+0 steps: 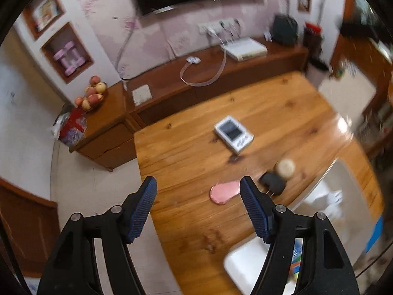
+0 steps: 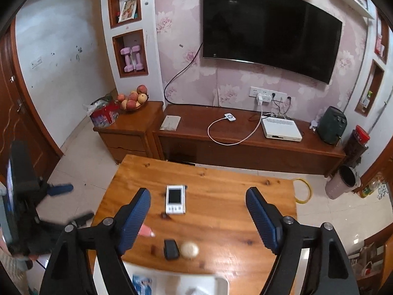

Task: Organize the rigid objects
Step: 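Grasp the pink oval case with the left tool while the right tool grasps the white handheld device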

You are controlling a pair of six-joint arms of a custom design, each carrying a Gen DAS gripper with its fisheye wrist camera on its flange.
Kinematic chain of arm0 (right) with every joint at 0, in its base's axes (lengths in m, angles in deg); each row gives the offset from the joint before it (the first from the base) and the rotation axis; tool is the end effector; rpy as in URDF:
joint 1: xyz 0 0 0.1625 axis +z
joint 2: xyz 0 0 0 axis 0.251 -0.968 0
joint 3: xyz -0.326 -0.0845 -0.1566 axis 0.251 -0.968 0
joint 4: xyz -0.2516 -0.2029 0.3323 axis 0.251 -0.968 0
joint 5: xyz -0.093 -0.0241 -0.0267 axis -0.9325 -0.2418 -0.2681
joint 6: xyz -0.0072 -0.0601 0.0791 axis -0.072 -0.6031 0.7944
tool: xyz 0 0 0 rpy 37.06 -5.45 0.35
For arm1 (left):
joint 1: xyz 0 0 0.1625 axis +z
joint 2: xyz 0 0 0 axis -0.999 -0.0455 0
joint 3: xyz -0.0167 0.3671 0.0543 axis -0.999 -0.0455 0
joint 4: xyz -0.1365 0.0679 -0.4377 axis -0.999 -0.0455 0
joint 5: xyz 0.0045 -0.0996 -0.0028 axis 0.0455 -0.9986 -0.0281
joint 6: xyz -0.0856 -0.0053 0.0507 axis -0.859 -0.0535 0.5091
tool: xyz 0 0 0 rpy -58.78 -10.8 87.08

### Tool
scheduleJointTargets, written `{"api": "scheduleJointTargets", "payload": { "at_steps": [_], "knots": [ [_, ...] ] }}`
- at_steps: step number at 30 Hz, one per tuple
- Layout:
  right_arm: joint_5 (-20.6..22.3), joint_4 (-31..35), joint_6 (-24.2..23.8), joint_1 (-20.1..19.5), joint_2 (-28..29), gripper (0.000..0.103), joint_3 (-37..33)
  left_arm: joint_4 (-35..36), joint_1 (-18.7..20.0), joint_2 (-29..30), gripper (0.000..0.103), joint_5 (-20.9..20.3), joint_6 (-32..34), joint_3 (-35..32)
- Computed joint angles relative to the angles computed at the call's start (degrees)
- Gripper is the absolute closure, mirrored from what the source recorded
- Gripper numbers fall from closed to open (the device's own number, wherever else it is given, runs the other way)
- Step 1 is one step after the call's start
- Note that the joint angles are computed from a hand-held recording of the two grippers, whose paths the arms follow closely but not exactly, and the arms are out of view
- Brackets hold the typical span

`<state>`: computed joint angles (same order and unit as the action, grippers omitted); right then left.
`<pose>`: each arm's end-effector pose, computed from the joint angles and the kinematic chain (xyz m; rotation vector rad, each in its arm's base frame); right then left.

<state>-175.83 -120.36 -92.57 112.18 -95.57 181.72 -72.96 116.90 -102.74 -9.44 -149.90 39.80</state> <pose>0.4231 -0.4286 0.1919 1.1365 -2.3614 0.5297 -0.1750 -0.3398 0.2612 0.1917 2.1032 -0.5465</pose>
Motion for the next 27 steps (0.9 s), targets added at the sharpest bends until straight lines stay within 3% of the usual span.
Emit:
{"api": "scheduleJointTargets", "payload": {
  "at_steps": [8, 14, 20, 27],
  "knots": [
    [-0.1, 6.2, 5.5, -4.4, 15.7, 0.022, -9.2, -17.9, 9.5, 2.7, 0.03, -1.1, 24.6, 6.6],
    [0.4, 9.3, 7.9, -7.9, 24.1, 0.022, -12.5, -27.2, 16.5, 6.0, 0.03, -2.4, 35.6, 7.8],
    [-0.3, 11.0, 8.4, -10.0, 29.7, 0.022, -14.5, -31.6, 20.3, 8.3, 0.03, -4.1, 41.0, 7.6],
    [0.0, 12.2, 8.7, -11.4, 33.3, 0.022, -16.6, -34.9, 21.9, 10.3, 0.03, -5.6, 45.2, 7.7]
  ]
}}
